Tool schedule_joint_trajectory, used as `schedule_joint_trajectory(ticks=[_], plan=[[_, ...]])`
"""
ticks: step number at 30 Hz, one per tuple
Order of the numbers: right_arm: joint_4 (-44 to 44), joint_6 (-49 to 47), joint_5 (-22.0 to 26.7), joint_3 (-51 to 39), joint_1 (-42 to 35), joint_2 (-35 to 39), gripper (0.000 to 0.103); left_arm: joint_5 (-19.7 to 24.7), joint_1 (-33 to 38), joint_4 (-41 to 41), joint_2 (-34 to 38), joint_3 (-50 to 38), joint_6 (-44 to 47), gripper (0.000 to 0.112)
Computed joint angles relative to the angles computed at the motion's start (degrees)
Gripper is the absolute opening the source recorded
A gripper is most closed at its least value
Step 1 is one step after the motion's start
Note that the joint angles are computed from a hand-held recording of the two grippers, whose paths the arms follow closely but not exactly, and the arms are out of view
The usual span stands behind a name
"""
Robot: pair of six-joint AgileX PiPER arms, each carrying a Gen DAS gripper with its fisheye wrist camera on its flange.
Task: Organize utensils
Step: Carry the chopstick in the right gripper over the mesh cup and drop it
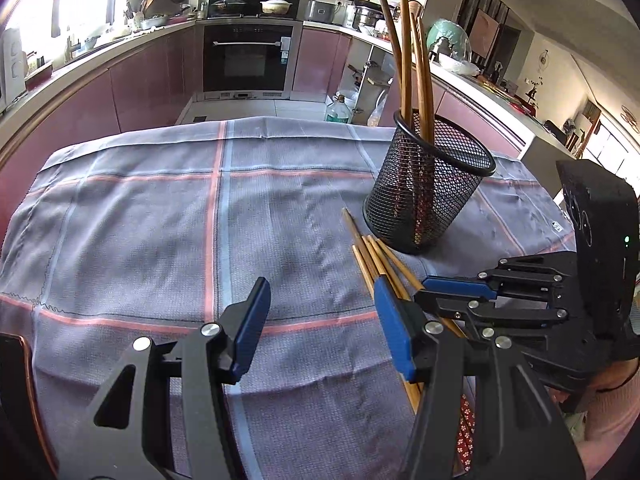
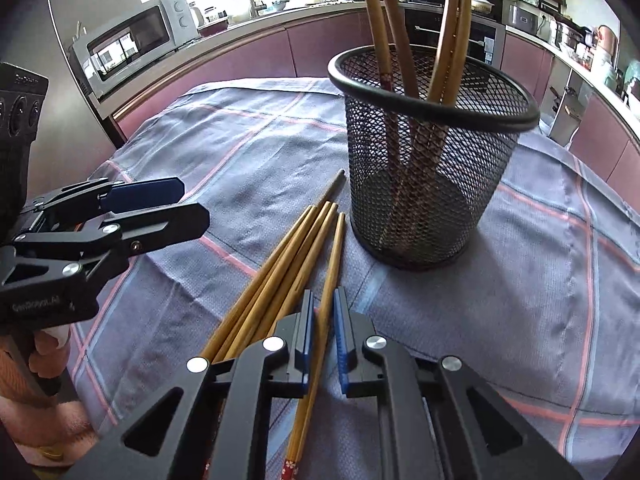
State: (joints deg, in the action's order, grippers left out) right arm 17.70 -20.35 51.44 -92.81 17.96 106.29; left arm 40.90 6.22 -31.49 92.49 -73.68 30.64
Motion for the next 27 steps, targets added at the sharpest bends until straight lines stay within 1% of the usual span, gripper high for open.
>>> schedule_joint_trajectory(ticks=[4, 11, 16, 18, 23, 27], plan=[[1.64, -1.42, 0.17, 0.16, -0.90, -0.18, 0.006, 0.00, -0.09, 0.06, -0.25, 0.51, 0.25, 0.053], [10.89, -9.06, -0.35, 5.08, -5.27, -4.70, 0.005, 0.06, -0.69, -0.57, -0.45, 1.23, 1.47, 0.053], [15.66, -13.64, 0.92, 6.38, -7.64, -7.15, 0.005, 0.22, -1.40, -0.74, -0.36, 1.03, 1.61, 0.053], [19.04, -16.25, 1.77, 7.01, -9.03, -8.04, 0.005, 0.15, -1.69, -0.58, -0.42, 1.07, 1.64, 0.053], [22.98, -18.77, 1.17, 7.53, -11.14, -10.83, 0.005, 0.26, -2.23, -0.51, -0.39, 0.93, 1.68, 0.053], [26.88, -20.86, -0.51, 7.58, -13.03, -13.18, 0.005, 0.34, -2.61, -0.65, -0.07, 0.71, 1.53, 0.053]])
